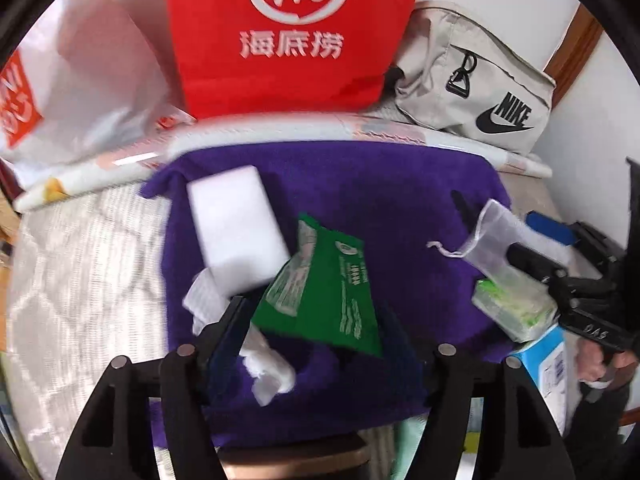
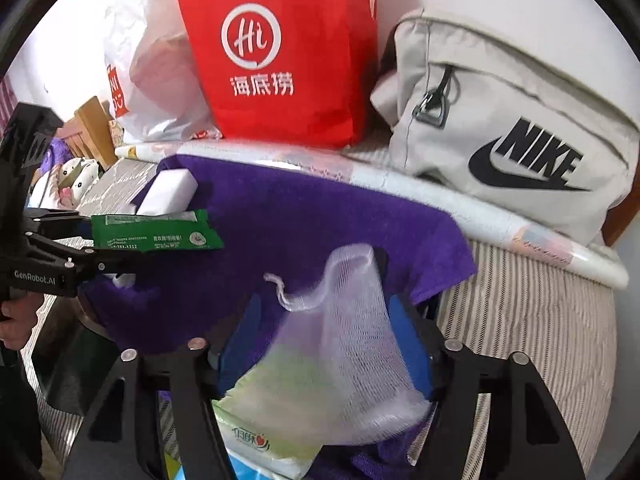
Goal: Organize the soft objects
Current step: 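Lower the green packet onto the towel with the left tool while the right tool releases the mesh bag, then withdraw both open tools from the purple towel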
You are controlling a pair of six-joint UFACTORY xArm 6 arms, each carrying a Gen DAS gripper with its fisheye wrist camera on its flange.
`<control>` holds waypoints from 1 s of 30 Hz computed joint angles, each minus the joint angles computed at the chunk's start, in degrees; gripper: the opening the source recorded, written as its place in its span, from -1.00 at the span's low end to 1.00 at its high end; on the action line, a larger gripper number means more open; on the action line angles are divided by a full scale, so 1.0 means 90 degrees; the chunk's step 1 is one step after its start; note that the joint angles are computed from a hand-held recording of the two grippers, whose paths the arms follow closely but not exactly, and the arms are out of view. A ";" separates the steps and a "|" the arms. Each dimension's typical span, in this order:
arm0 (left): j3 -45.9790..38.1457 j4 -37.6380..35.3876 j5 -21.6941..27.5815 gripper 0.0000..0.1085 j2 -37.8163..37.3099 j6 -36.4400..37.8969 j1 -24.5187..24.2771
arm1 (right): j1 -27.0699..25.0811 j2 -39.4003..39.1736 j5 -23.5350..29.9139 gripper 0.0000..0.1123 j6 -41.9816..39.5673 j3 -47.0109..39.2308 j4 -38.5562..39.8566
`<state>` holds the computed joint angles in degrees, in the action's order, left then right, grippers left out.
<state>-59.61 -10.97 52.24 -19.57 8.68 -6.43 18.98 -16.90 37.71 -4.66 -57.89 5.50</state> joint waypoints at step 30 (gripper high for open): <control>0.2709 -0.1602 0.1671 0.27 -0.4517 0.1681 0.2633 | 0.2523 -0.2504 0.0916 0.19 0.1970 0.1622 -0.1301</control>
<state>-35.22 -25.39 67.28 -60.22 23.81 17.27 41.69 -39.43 45.95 13.07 -43.29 -6.21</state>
